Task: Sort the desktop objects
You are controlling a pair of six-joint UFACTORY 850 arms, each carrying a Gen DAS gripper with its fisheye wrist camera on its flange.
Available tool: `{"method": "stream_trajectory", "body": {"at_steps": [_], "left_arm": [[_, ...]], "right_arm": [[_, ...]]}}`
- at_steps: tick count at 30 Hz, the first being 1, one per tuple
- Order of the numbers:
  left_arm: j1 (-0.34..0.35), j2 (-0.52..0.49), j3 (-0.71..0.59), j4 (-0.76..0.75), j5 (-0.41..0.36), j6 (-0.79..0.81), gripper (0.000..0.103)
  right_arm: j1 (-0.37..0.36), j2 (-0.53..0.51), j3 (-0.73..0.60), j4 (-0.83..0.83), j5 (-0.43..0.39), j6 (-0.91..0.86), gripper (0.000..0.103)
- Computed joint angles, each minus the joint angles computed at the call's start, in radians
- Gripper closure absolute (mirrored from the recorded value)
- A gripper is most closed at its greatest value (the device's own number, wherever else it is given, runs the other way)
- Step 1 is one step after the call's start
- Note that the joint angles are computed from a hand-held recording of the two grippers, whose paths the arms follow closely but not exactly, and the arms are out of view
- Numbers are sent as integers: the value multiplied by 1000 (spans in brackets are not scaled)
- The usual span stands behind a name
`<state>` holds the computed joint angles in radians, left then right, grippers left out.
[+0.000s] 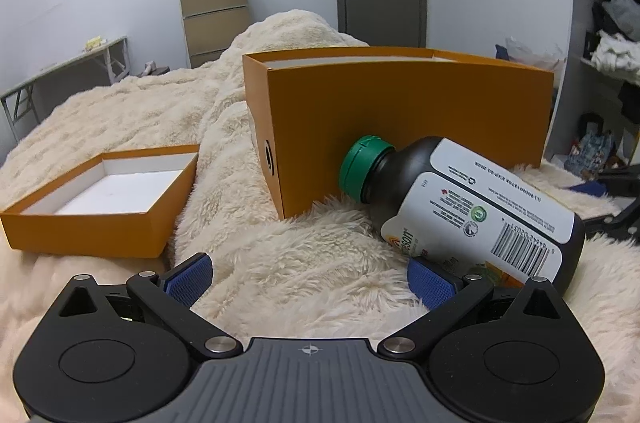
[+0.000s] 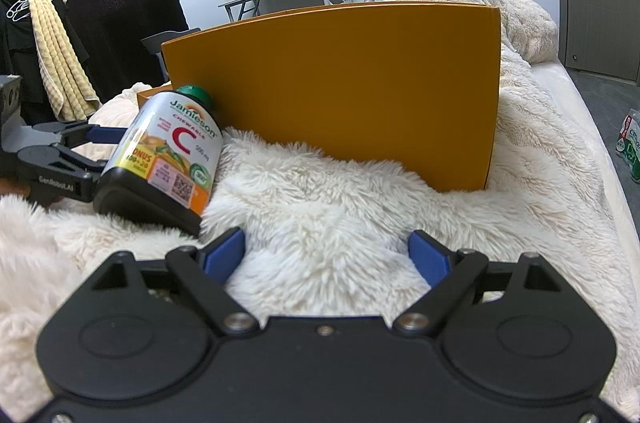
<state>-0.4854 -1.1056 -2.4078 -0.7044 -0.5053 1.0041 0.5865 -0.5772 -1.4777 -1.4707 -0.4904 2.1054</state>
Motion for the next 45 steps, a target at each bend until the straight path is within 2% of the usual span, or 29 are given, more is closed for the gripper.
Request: {"method": "stream_trajectory", "body": {"at_steps": [28, 33, 37, 40, 43, 45], "left_arm": [[-9, 22, 48, 6, 40, 46, 0], [-4, 22, 49, -21, 41, 48, 0], [3, 34, 71, -54, 76, 34, 0], [10, 30, 61, -56, 80, -11, 0], [18, 22, 42, -71, 66, -35, 0], [21, 20, 36, -85, 61, -37, 0]], "right_arm": [[0, -2, -2, 0, 1, 1, 15], [-1, 16, 23, -85, 7, 88, 15], [-2, 31, 28, -124, 18, 100, 15], [-9, 43, 24, -195, 68, 130, 15], [-32, 48, 6, -321, 172, 238, 15], [-46, 31, -48, -289, 243, 171, 15]]}}
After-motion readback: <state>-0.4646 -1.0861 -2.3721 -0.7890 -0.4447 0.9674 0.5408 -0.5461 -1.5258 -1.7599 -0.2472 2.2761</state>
